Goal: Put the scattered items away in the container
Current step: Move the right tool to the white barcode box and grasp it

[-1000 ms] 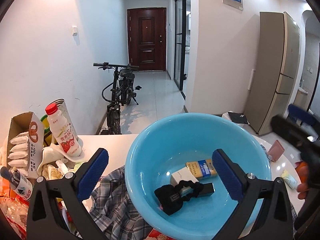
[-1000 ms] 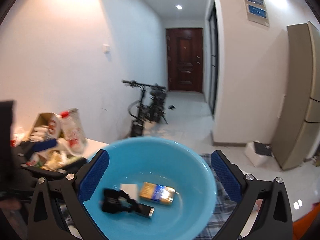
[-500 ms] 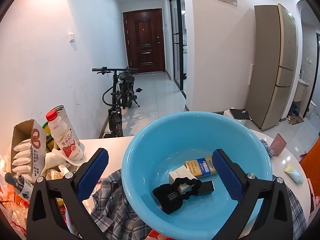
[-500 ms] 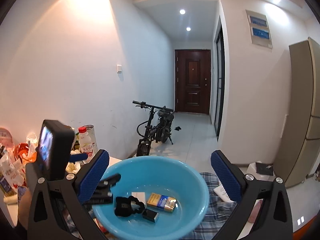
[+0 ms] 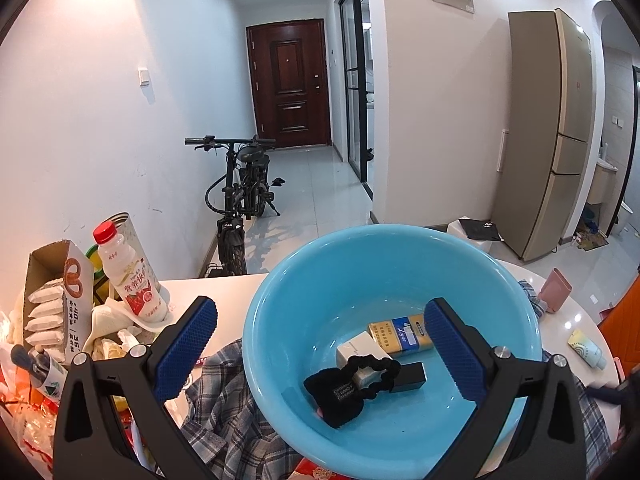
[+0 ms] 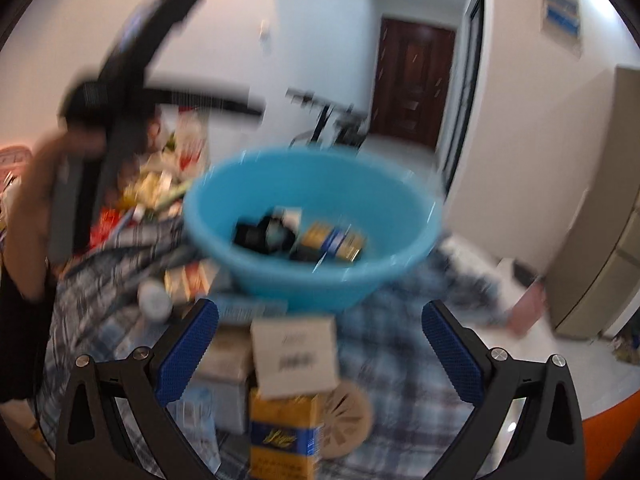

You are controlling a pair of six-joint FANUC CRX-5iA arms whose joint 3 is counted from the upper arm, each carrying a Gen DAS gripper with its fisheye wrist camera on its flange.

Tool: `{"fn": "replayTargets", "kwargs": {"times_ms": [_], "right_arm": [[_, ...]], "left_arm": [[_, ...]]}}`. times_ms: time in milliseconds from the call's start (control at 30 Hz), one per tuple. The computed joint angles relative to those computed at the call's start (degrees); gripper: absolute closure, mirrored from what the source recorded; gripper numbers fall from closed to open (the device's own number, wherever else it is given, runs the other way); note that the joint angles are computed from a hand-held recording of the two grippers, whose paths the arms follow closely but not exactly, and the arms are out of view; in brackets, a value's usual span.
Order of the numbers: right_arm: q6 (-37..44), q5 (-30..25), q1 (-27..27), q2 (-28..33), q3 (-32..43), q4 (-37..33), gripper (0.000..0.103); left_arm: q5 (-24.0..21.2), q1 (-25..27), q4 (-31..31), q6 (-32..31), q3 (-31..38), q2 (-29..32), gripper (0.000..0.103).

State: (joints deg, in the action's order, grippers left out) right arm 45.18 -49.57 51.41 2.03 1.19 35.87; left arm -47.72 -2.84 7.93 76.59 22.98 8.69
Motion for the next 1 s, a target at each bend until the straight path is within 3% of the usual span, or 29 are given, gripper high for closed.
{"fn": "replayTargets", "kwargs": {"times_ms": [167,400,633,833,900,1000], "right_arm": [[6.3,3.2,-1.5,1.1,0.0,-6.9,0.0],[8.4,10.0,-3.8,2.2,-0.4,-11.9,0.0],[8.0,12.0,-5.0,1.3,-2.0,-13.4,0.0],[8.1,10.3,-4.5,3.0,-0.7,-13.3,0.0],[8.3,9.9,-4.5,3.5,-0.2,-13.8,0.004],[7.8,9.9,-4.5,3.8,-0.3,-13.7,0.027]], "left_arm": [[0.3,0.4,-0.9,1.3,0.2,-0.1,0.0],[-0.4,1.7,-0.7,3.6,1.1,0.7,0.0],[-1.6,1.2,-2.5,5.3,2.2,1.7,0.0],[-2.7,-0.4,-6.1,6.1,3.6,2.5,0.0],[-2.6,-0.8,-6.6,5.8,3.5,2.4,0.0],[-1.4,-0.8,-6.3,5.3,2.6,1.5,0.0]]}}
